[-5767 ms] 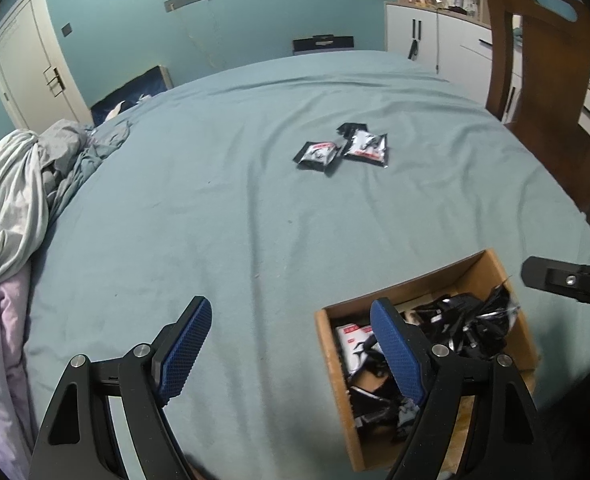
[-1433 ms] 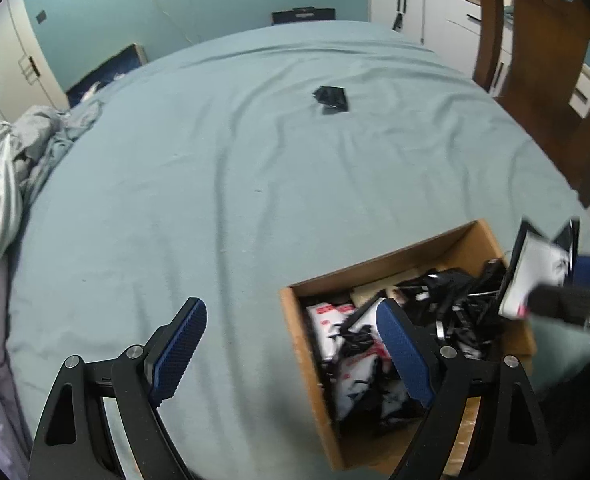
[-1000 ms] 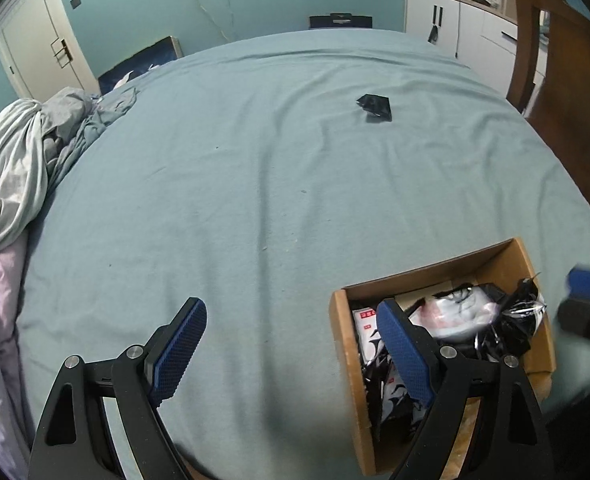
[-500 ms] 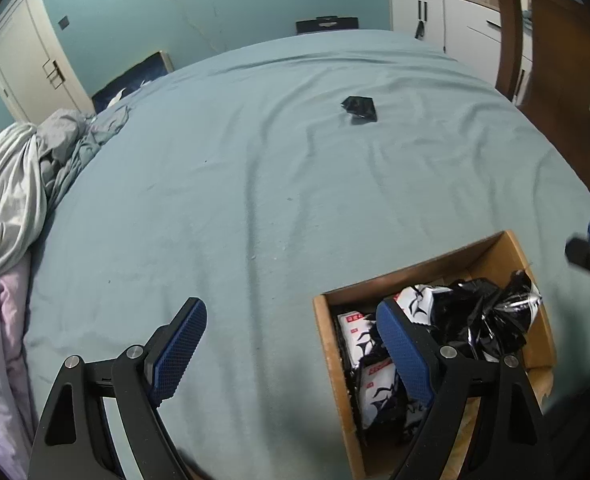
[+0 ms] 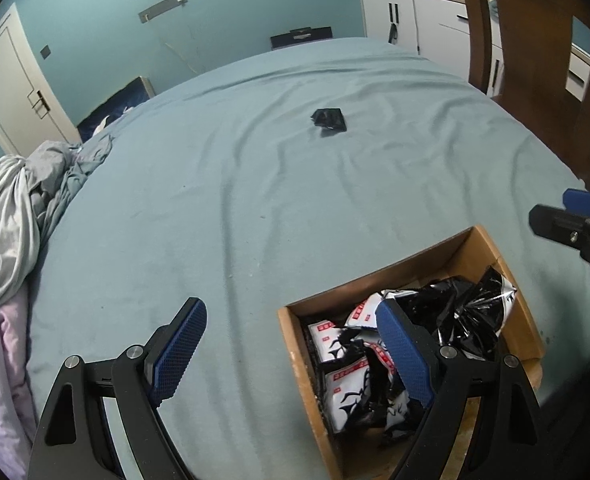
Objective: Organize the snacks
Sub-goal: 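Move the open left gripper to the last black packet and grasp it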
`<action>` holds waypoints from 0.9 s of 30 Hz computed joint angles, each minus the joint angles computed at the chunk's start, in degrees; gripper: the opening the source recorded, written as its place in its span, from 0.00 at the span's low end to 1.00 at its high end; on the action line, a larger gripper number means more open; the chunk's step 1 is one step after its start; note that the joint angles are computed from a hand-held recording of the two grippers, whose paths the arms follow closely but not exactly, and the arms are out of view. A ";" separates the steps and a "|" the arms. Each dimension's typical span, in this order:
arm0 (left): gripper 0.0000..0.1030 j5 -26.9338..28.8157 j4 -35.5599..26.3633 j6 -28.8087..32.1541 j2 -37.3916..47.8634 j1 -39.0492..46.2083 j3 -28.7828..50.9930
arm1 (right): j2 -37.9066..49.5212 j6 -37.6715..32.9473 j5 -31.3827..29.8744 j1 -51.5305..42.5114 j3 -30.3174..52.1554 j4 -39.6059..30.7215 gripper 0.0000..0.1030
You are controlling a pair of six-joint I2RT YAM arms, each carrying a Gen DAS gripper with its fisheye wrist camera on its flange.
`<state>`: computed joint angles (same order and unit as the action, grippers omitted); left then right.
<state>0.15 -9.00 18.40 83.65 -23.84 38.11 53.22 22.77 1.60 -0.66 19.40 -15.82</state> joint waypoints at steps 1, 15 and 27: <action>0.86 0.13 -0.36 0.03 0.43 -0.04 0.39 | 0.75 -0.50 -1.06 -0.66 0.27 -0.09 0.68; 0.90 -1.33 -6.72 -0.41 14.12 -4.12 16.02 | 7.86 -4.12 -13.89 -12.07 3.00 0.83 0.68; 0.92 -10.70 -21.36 -8.07 46.75 -12.29 58.08 | 17.33 -8.11 -25.10 -19.50 4.99 3.35 0.68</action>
<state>-10.55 -30.36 10.33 130.40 -36.13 96.19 70.55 14.66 -23.50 -20.16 24.39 -12.47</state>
